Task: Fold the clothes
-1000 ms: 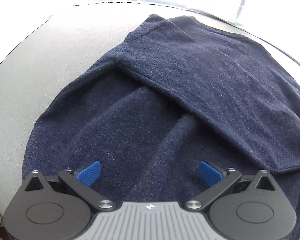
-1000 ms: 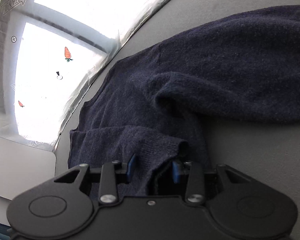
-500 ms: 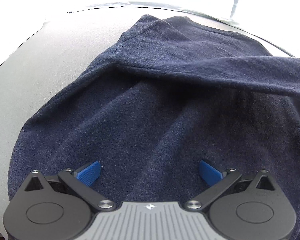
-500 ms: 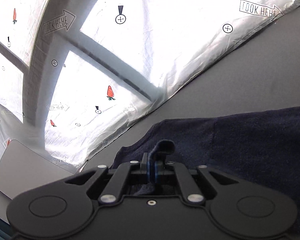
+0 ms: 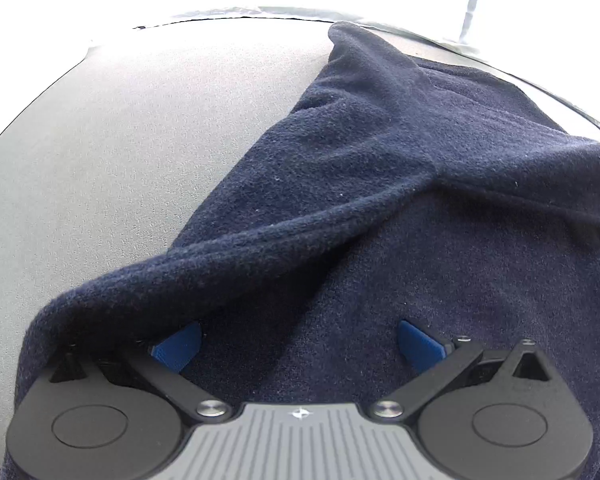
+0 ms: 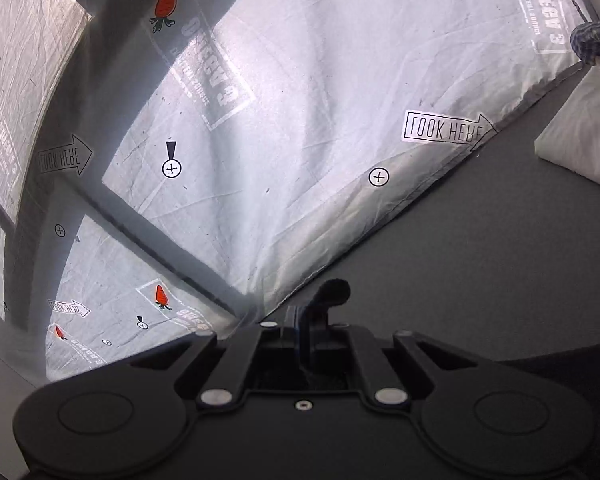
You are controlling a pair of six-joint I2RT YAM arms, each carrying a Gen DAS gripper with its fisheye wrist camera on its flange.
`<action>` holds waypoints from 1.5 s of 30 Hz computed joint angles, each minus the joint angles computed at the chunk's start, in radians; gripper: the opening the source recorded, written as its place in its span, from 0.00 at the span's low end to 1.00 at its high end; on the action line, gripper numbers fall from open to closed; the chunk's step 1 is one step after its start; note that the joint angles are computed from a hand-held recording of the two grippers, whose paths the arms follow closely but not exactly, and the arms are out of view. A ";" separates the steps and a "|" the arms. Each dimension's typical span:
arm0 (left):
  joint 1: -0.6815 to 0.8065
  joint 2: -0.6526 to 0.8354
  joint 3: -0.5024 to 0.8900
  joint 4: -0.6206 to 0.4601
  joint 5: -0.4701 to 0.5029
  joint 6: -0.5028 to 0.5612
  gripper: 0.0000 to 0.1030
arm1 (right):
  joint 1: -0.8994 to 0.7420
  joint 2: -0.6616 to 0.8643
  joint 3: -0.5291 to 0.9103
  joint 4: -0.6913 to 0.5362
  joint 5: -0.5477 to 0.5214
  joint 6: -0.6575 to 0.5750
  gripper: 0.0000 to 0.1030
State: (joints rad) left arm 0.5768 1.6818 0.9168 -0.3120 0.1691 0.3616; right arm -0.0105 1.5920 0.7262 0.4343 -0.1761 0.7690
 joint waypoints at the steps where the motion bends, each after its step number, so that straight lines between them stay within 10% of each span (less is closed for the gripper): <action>1: 0.001 -0.001 -0.002 0.002 0.001 0.001 1.00 | -0.004 0.014 -0.002 -0.020 0.006 -0.007 0.05; 7: 0.009 -0.002 -0.012 0.015 0.009 0.007 1.00 | 0.005 0.084 -0.006 -0.179 0.046 -0.001 0.15; 10: 0.006 -0.002 -0.010 0.009 0.007 0.006 1.00 | 0.020 0.041 -0.049 -0.219 0.082 0.035 0.51; 19: -0.014 0.023 0.066 -0.095 0.036 0.038 1.00 | 0.122 -0.276 -0.280 -0.288 0.165 0.120 0.54; 23: -0.001 -0.053 0.061 -0.157 0.213 0.102 1.00 | 0.209 -0.422 -0.344 -0.378 0.205 0.228 0.58; 36: 0.380 -0.113 0.145 -0.275 0.453 0.268 1.00 | 0.851 -0.436 -0.327 -0.454 0.713 0.556 0.57; 45: 0.559 0.196 0.454 -0.471 0.388 0.527 1.00 | 1.067 -0.022 -0.040 -0.260 0.647 0.559 0.11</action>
State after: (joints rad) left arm 1.1359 1.8775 1.3705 -0.7835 0.5574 0.8884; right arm 1.0567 1.5699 0.6860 0.1739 0.4709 1.3280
